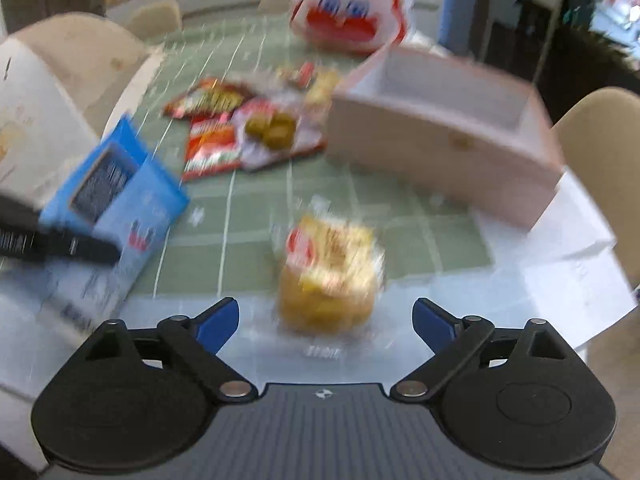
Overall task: Organize snacks
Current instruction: 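Carry the blue packet with the left tool while the right tool carries the bread bun toward the pink box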
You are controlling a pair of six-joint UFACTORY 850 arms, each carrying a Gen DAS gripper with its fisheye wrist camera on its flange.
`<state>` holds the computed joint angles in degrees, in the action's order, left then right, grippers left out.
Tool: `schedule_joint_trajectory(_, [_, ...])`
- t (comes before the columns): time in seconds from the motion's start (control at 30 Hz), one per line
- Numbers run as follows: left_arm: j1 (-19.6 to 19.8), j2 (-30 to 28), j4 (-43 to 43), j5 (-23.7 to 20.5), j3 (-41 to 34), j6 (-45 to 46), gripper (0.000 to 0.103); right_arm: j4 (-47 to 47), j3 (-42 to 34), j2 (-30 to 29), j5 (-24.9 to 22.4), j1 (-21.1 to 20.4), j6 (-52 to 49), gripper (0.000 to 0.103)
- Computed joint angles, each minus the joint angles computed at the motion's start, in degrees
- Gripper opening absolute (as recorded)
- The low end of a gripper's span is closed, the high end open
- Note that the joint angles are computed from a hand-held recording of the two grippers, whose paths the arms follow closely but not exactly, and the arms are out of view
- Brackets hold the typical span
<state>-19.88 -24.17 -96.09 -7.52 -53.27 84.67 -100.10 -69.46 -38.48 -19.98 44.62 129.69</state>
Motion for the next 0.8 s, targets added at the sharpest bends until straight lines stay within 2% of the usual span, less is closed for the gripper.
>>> schedule_joint_trajectory(0.13, [0.3,0.86,-0.72,-0.23,1.3,0.5,0.02,0.63,-1.26,-0.69,-1.09,-0.56,3.08,0.093])
schedule_joint_trajectory(0.27, [0.73,1.6,-0.26,-1.29,2.42,0.15,0.02,1.73,-3.53,-2.76,-0.92,-1.21,3.27,0.084])
schedule_joint_trajectory(0.33, [1.05,1.93,-0.27,-2.05,2.93,0.38,0.02,4.02,-4.88,-3.88,-0.32,-1.51,0.98,0.074])
schedule_joint_trajectory(0.37, [1.27,2.05,-0.4,-2.63,3.13,0.7,0.02,4.07,-5.22,-4.15,0.26,-1.63,1.11,0.062])
schedule_joint_trajectory(0.4, [1.57,2.28,-1.38,-3.46,3.51,1.74,0.02,2.88,-4.9,-3.81,1.44,-1.86,2.55,0.056])
schedule_joint_trajectory(0.57, [2.24,3.11,-6.33,-6.73,4.63,7.98,0.019,3.51,-1.63,-0.33,1.81,-0.65,1.58,0.053])
schedule_joint_trajectory(0.67, [3.09,3.82,-4.67,-11.76,4.72,6.62,0.018,1.27,2.36,4.03,2.75,-0.36,5.58,0.053])
schedule_joint_trajectory(0.73, [3.48,4.46,-3.8,-15.6,3.76,5.93,0.018,0.2,5.17,7.74,0.97,-0.09,7.29,0.053])
schedule_joint_trajectory(0.8, [3.62,4.75,-3.4,-19.55,1.43,5.66,0.018,-1.1,7.69,11.86,-2.84,0.03,8.1,0.053])
